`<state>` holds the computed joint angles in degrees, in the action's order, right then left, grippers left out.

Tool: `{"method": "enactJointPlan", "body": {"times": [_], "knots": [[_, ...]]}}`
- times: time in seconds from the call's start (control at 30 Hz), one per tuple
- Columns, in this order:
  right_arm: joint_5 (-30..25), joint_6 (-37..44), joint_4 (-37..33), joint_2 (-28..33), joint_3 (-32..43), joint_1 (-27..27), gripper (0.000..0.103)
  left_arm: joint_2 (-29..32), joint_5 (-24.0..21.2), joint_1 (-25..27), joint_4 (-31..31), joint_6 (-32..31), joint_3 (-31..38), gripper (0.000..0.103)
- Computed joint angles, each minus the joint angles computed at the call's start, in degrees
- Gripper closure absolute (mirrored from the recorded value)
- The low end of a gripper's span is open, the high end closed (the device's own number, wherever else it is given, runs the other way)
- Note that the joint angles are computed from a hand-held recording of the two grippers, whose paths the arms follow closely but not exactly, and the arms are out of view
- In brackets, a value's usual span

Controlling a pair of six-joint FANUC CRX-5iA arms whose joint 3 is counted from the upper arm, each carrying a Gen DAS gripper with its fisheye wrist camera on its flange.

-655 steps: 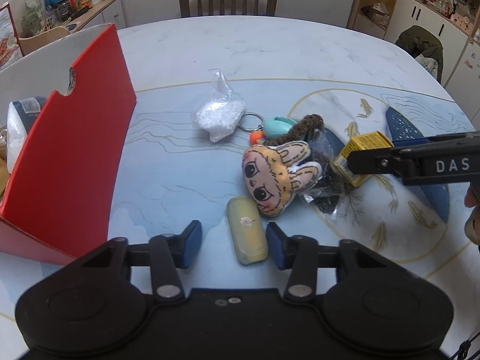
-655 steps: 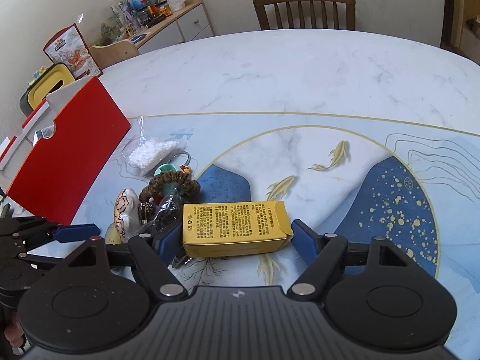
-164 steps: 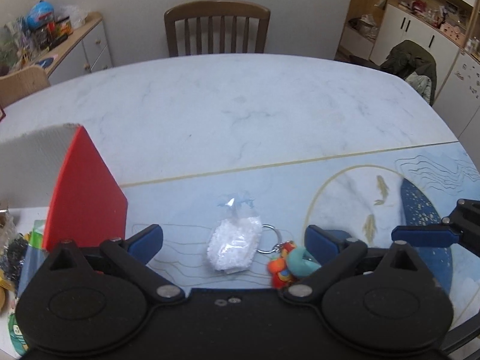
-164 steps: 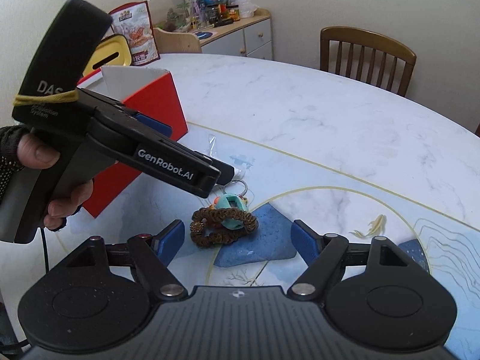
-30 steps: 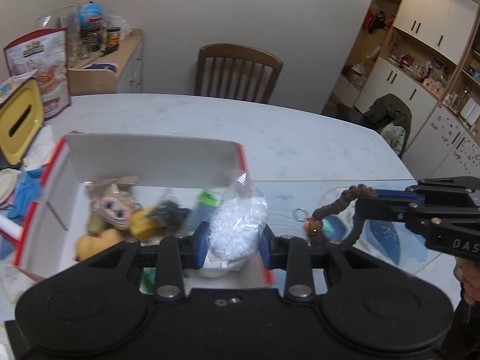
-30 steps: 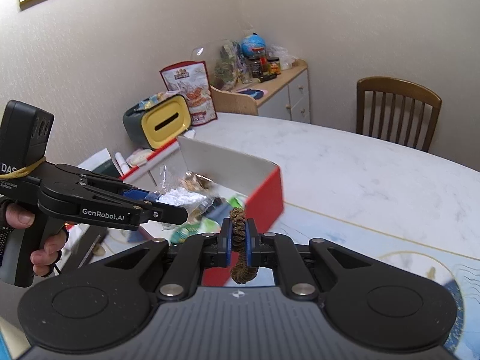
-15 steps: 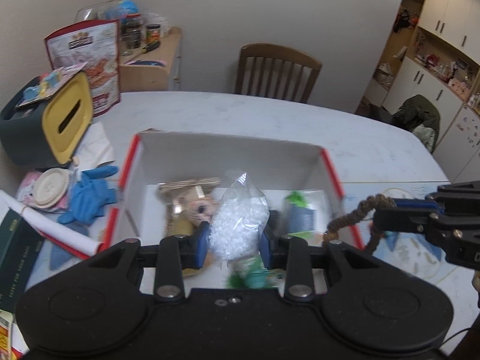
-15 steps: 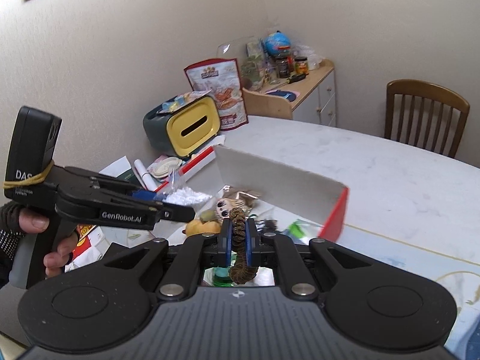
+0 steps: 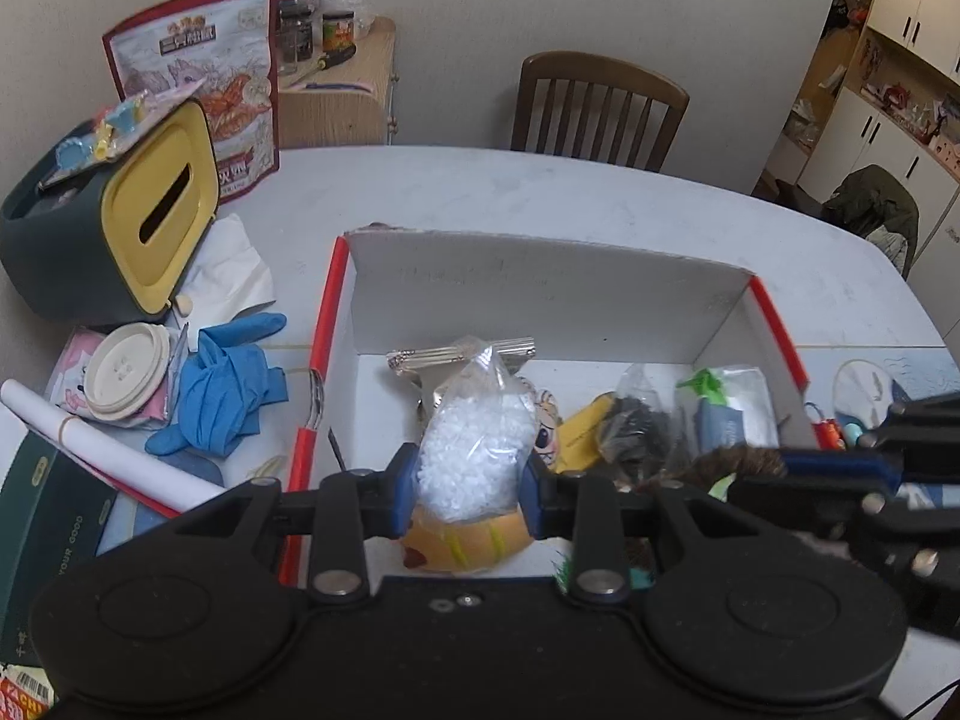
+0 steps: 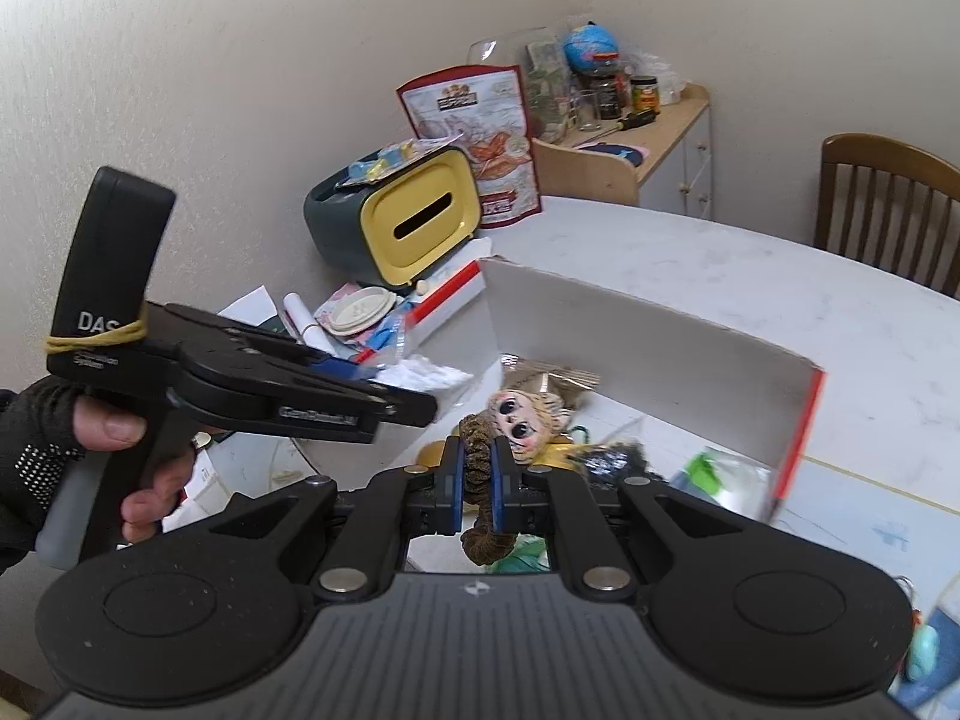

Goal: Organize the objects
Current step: 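Carry the white bead bag and teal keychain with both tools over the white box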

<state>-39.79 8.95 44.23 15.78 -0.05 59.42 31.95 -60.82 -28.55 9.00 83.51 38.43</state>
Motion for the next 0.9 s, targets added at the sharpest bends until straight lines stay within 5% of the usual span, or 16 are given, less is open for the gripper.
{"method": "enactJointPlan", "body": {"times": [0.27, 0.6, 0.9], "knots": [[0.2, 3.7, -5.7, 4.6, 4.3, -1.3, 0.094, 3.6, -2.3, -0.4, -0.8, -1.7, 3.8, 0.071], [-6.6, 10.2, -12.8, 8.1, 8.9, -1.4, 0.094, 6.1, -4.5, -0.7, -0.5, -3.2, 6.3, 0.071], [-8.6, 10.8, -12.4, 8.0, 8.7, -0.9, 0.094, 6.7, -5.7, -0.3, 1.1, -3.2, 6.0, 0.071]]}}
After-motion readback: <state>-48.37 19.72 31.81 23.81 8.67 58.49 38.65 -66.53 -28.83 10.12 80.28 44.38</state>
